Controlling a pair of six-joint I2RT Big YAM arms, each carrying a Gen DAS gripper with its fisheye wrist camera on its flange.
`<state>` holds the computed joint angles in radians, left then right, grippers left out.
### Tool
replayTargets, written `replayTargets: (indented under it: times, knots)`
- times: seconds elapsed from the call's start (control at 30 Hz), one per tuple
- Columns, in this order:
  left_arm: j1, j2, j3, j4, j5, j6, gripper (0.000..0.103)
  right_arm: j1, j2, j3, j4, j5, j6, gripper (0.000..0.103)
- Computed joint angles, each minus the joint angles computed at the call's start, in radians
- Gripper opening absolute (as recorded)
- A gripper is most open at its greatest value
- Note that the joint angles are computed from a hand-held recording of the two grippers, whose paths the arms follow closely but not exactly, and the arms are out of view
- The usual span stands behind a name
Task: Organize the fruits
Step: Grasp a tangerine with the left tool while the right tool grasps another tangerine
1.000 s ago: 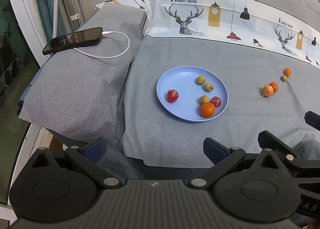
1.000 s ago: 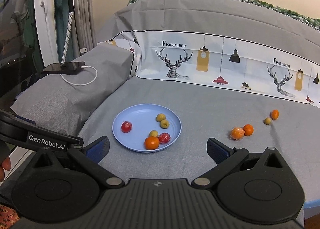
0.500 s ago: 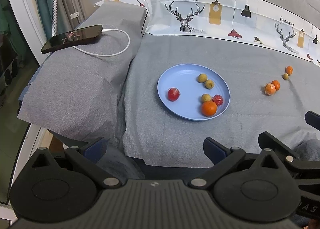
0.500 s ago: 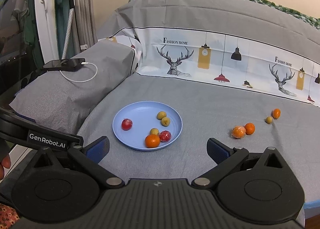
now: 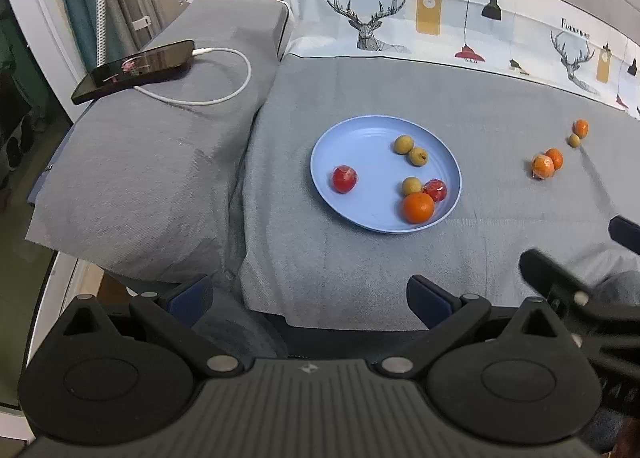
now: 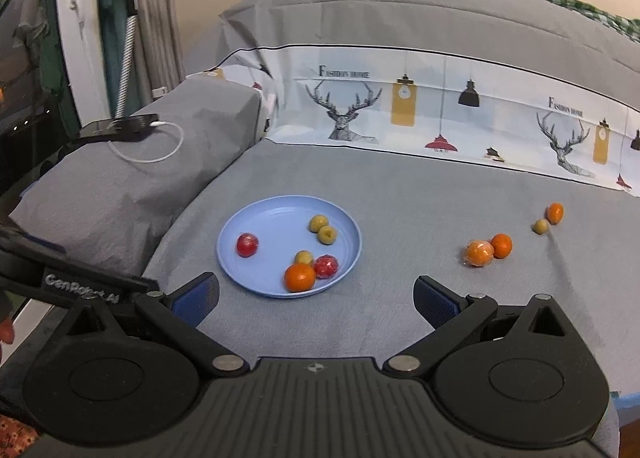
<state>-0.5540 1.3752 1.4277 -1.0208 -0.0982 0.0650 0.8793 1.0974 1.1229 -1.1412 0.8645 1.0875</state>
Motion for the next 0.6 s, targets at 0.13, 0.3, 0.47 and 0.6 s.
replayTargets:
  times: [0.13, 0.3, 0.47, 0.6]
  knots:
    - [-0.022, 0.027, 0.024, -0.009, -0.012, 0.016, 0.103, -0.03, -0.034, -0.039, -0.024, 0.03, 0.064, 0.102]
    - [-0.074, 0.091, 0.093, -0.034, -0.007, 0.024, 0.103, -0.099, -0.107, -0.109, -0.116, 0.07, 0.196, 0.102]
    - [-0.153, 0.202, 0.218, -0.07, 0.012, 0.03, 0.103, -0.237, -0.208, -0.208, -0.162, 0.05, 0.289, 0.102]
    - [-0.221, 0.307, 0.334, -0.085, 0.038, 0.032, 0.103, -0.42, -0.315, -0.296, -0.072, 0.013, 0.197, 0.102]
